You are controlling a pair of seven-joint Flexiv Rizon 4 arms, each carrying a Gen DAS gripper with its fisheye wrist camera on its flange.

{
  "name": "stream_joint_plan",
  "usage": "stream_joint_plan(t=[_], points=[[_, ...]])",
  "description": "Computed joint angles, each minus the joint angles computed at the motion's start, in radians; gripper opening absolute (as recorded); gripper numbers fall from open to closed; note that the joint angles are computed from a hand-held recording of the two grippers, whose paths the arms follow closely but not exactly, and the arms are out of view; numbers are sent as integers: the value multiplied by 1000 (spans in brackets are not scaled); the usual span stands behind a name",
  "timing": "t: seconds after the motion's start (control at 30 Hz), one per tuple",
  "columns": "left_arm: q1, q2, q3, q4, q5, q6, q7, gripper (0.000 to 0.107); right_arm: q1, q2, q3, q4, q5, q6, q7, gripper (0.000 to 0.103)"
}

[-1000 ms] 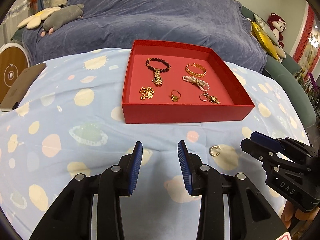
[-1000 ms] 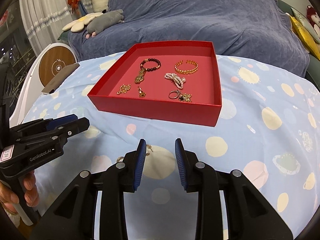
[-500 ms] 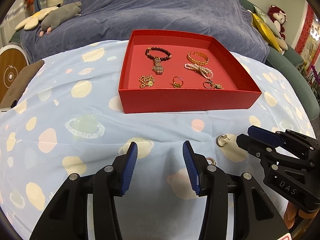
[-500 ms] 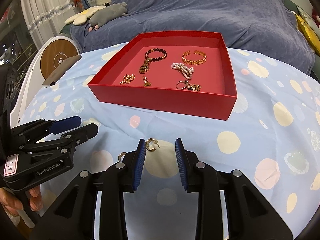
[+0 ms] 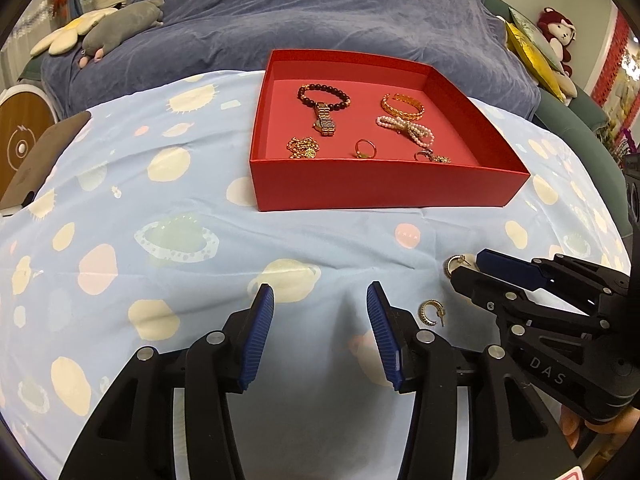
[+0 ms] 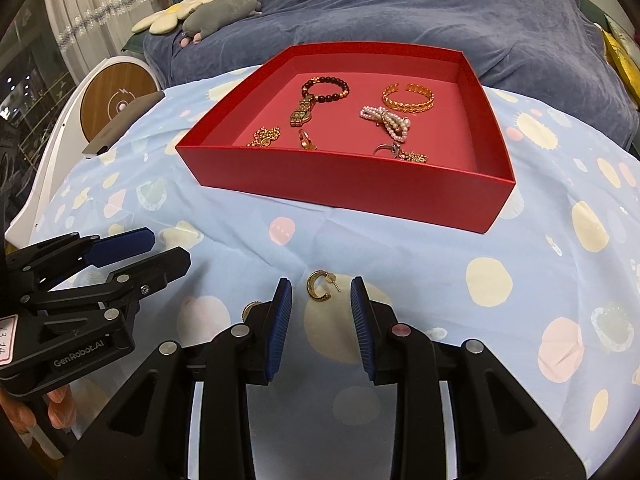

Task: Organize jewelry
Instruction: 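Withdraw both tools from the red box toward the gold hoop earrings, then grasp a gold hoop earring with the right tool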

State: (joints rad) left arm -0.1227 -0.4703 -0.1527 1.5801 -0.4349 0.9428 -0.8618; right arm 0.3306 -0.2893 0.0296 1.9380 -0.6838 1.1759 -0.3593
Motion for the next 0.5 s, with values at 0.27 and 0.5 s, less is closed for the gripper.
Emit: stream_joint_plan(t=[0.27,0.5], points=[[6,0,-1,4,-4,-6,8,46,7,-20,-6,-17,-7,-14,-12,30],[6,0,-1,5,-7,-6,11,46,16,-24,-12,-22,-38,-36,-16,28]])
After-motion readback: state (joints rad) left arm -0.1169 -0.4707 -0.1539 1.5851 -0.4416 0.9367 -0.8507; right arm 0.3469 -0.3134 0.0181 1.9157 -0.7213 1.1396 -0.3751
